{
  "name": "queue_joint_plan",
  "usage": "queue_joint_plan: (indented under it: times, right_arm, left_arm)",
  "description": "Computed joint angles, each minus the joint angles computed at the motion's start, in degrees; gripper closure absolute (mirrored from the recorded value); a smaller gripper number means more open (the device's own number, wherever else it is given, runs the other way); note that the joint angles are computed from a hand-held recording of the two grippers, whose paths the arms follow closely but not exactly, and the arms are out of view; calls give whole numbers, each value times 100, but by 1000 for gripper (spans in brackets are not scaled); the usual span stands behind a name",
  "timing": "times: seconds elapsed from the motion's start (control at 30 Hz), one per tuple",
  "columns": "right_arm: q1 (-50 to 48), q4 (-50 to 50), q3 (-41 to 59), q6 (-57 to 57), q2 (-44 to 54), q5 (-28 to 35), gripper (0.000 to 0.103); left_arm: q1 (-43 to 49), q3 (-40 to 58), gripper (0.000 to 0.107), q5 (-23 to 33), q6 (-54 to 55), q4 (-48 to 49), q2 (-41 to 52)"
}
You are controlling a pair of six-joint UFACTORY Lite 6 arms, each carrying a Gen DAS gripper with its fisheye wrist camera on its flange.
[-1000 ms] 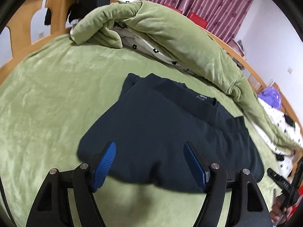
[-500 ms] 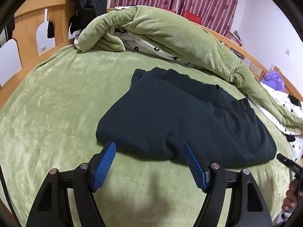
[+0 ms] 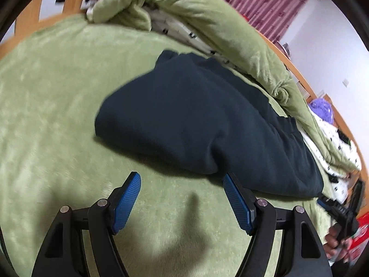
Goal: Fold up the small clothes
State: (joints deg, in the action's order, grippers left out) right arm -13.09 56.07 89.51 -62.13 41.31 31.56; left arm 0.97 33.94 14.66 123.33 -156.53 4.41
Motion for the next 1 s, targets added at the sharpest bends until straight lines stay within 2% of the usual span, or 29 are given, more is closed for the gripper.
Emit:
queue_joint_plan:
  times: [0.13, 0.2, 0.33, 0.47, 0.73, 0.93, 1.0]
  right_arm:
    - [47, -388, 594, 604, 627, 231, 35]
    - [54, -382, 895, 775, 942, 430, 34]
    - [30, 194, 1050, 432, 1113, 552, 33]
    - [-74, 479, 1562, 667, 1479, 929, 33]
    - [-181, 1004, 2459, 1055, 2150, 1219, 33]
    - [-176, 939, 3333, 1367, 2743, 1303, 33]
    - [-146, 879, 3411, 1400, 2770, 1210, 47]
  left_arm:
    - [431, 259, 34, 648, -1450, 1344, 635]
    - [543, 337, 33, 886, -1648, 1508, 790]
    - [791, 474, 32, 1329, -1980, 1783, 1044]
    - [982, 651, 31, 1586, -2150, 1924, 1351]
    - [988, 1210, 31, 1399, -2271, 2058, 1777]
    - [791, 1373, 32, 1061, -1602, 1497, 1865]
    - [688, 1390, 37, 848, -1380, 1282, 1813]
